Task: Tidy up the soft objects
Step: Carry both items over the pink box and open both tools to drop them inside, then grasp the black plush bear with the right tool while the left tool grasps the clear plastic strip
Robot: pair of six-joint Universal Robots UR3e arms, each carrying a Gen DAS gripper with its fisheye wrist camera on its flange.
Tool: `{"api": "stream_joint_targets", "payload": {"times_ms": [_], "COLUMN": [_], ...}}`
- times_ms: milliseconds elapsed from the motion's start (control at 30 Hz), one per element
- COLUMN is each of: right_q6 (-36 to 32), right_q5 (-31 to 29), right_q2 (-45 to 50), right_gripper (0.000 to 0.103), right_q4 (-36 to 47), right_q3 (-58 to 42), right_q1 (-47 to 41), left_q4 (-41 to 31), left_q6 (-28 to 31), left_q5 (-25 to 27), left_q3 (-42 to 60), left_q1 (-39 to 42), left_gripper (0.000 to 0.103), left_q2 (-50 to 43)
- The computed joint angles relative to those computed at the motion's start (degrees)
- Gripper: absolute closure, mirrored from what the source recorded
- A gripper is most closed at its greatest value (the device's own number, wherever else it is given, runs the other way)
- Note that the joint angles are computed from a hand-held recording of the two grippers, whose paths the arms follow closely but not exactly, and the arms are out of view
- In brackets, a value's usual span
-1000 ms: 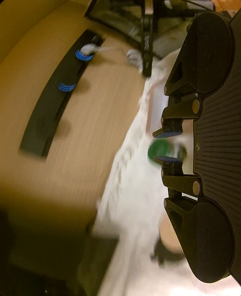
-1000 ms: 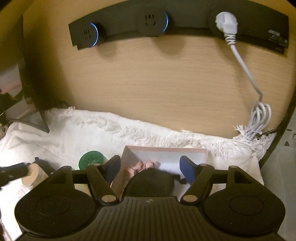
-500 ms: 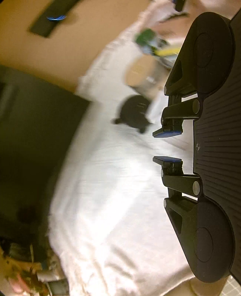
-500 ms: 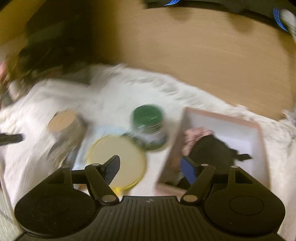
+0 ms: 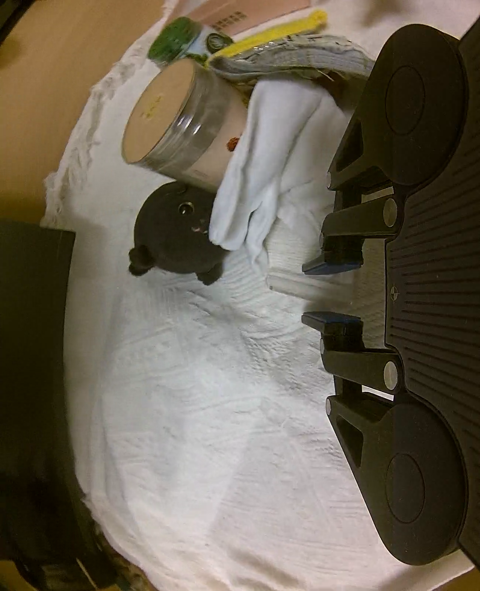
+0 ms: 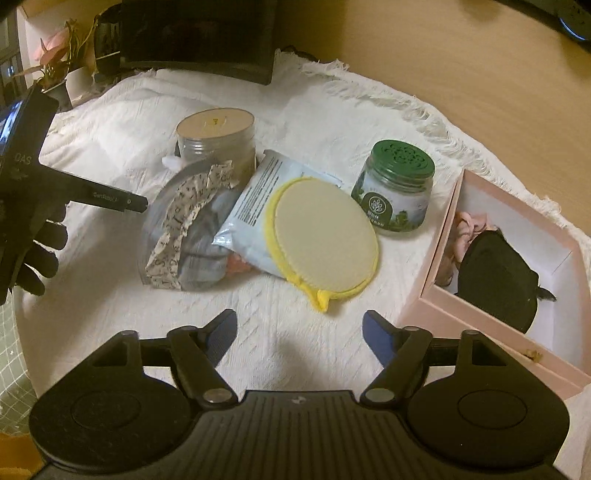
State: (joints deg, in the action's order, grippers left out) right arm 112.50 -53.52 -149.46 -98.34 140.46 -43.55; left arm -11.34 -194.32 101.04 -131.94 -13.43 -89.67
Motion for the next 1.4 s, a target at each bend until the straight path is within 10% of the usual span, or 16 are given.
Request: {"api": "stream_joint_targets", "payload": {"times_ms": [167,633,933,1400], "right_q6": [5.82,3.26,17.18,46.57], "right_q5": [-2.99,0.15,-0.55,-12.48], "right_q2": [6.26,2.14,19.47,80.27], "right_gripper": [0.023,0.018,0.018,0.01], "right_q4": [-9.28,-1.92,-15.33,-4.52], "right_q3": [0.74,-1.12,-11.59,-80.99], "right_q1": [5.03,0.9,11.87,48.01], "left_q4": [-3.34,-1.09,2.93,-5.61], "left_q6": [0.89,-2.43,-2.59,3.77], "left_q5": [0.12,2.83,-2.2,-15.75], "left_q3": [2.58,2.76,-5.5,-16.96], "left_q1": [-0.26,-2.5,0.74,17.71], "left_gripper": [0.078,0.086,0.088,0.088], "left_q2": [-0.63,-2.67,4.53,33.0]}}
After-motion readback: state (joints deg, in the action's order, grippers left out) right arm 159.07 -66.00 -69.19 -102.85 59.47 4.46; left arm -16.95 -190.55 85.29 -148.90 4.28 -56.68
